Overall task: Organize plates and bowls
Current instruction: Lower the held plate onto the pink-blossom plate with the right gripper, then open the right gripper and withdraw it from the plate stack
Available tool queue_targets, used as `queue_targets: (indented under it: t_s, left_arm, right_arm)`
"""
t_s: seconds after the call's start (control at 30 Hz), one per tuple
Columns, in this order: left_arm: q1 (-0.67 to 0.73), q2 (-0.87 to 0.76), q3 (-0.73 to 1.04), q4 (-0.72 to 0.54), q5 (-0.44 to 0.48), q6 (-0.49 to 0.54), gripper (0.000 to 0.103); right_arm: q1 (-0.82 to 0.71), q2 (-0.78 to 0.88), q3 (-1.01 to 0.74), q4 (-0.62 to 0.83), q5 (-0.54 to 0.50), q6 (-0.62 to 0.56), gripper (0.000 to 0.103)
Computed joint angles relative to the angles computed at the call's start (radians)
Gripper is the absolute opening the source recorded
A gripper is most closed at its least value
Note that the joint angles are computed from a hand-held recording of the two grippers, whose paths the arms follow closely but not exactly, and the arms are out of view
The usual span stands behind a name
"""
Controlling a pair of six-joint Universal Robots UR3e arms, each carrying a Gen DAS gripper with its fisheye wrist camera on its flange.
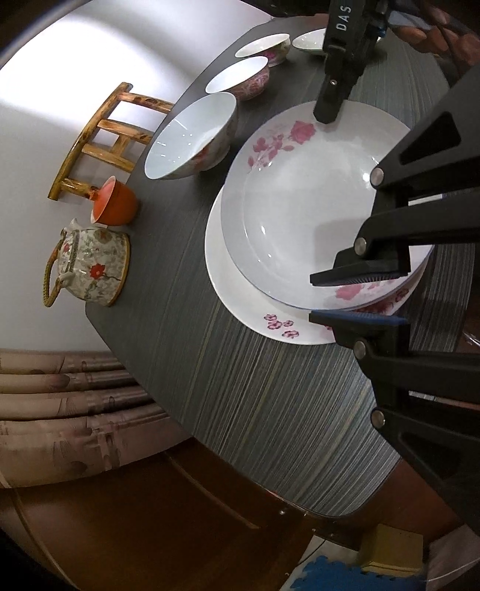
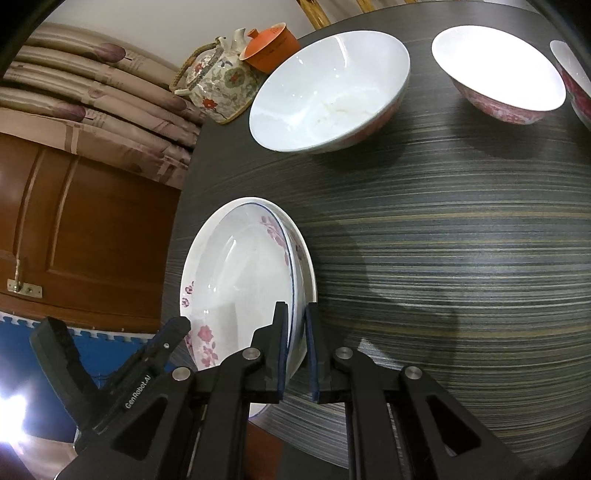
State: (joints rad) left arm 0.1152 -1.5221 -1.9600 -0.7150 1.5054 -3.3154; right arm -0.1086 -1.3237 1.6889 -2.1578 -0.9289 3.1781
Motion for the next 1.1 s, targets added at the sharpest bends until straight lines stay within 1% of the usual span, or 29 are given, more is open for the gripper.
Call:
queue_targets:
  t_s: [0.33,0.4,0.43,0.5,0.6,0.8,0.93,1.1]
  left_arm:
    - [0.007,0.005,-0.013,0.009,-0.018,0.005,0.013]
    - [0.005,0.005,-0.014,0.011,-0.011,0.002,0.019]
    - [0.005,0.005,-0.015,0.014,-0.01,0.002,0.023]
    - [0.004,0.007,-0.018,0.02,-0.005,0.004,0.024]
    - [0.003,0.008,-0.016,0.017,-0.004,0.002,0.026]
    - [-0.011,0.005,-0.007,0.007,0.004,0.011,0.027]
    - [-0.022,0.004,-0.005,0.013,0.007,0.019,0.027]
    - [-0.037,-0.006,0.001,0.016,0.015,0.029,0.027]
  right_arm:
    - [0.034,0.016,-0.008,-0.022,-0.027,0.008,0.011]
    - [0.041,0.017,-0.005,-0.034,-0.037,0.012,0.013]
    - [0.045,0.019,-0.01,-0.036,-0.044,0.007,0.013]
    - [0.055,0.023,-0.019,-0.04,-0.061,0.003,0.014]
    - [0.055,0.021,-0.015,-0.051,-0.066,0.003,0.019]
    - [0.073,-0.015,0.005,-0.118,-0.104,-0.012,0.022]
    - [0.061,-0.027,0.012,-0.123,-0.086,-0.01,0.024]
    - [0.021,-0.07,0.085,-0.133,-0.063,-0.029,0.026]
